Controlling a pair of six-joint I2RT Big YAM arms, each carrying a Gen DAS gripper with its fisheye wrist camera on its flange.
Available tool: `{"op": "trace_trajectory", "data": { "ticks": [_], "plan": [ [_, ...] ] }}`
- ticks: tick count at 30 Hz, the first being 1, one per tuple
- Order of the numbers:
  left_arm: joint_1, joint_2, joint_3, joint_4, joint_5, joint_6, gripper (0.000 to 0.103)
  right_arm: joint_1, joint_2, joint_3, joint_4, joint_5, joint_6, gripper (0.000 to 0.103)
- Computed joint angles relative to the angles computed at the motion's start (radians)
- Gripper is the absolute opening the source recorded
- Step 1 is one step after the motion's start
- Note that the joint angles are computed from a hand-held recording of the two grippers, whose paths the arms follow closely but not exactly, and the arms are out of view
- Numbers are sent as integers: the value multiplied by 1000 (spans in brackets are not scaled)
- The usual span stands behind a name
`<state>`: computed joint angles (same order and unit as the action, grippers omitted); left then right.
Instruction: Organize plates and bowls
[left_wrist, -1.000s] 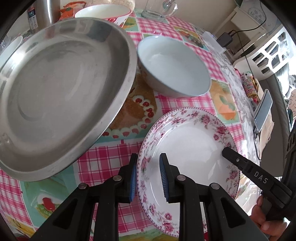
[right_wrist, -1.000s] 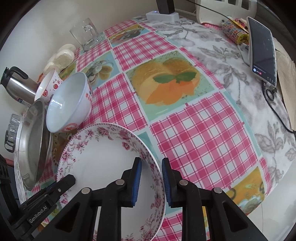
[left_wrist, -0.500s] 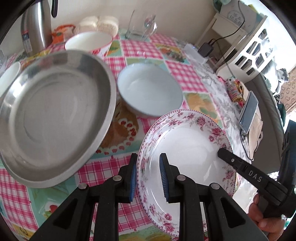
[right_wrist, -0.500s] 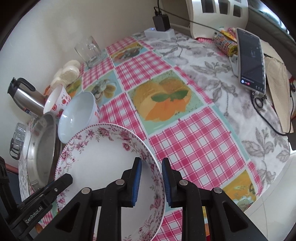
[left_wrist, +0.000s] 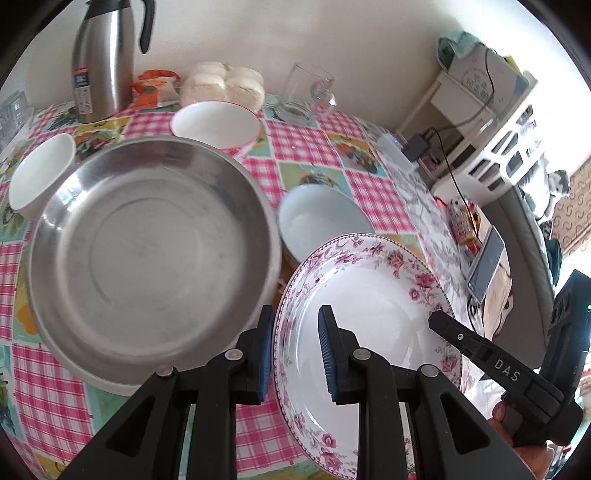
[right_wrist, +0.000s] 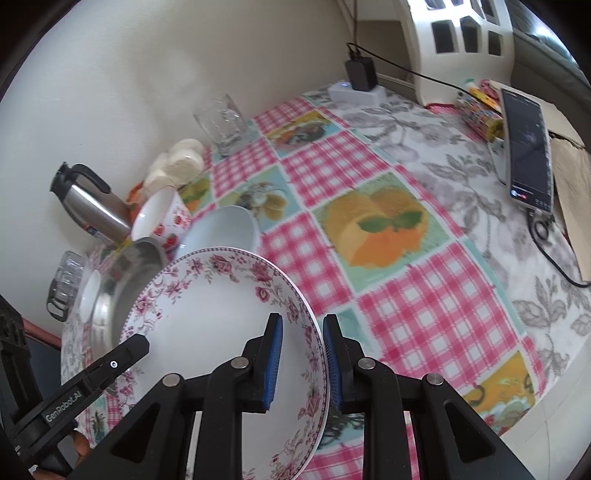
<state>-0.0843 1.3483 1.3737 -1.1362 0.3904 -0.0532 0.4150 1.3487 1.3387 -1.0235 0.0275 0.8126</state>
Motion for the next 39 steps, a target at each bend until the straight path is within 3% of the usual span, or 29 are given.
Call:
{"op": "trace_trajectory", "data": {
  "ticks": [24,39],
  "plan": [
    [233,109,144,23,65,-55,24,98,269,363,13,-37,-33,24],
    [310,196,224,11,48,-96,24,134,442,575,-7,-75,-79,24]
  ]
}}
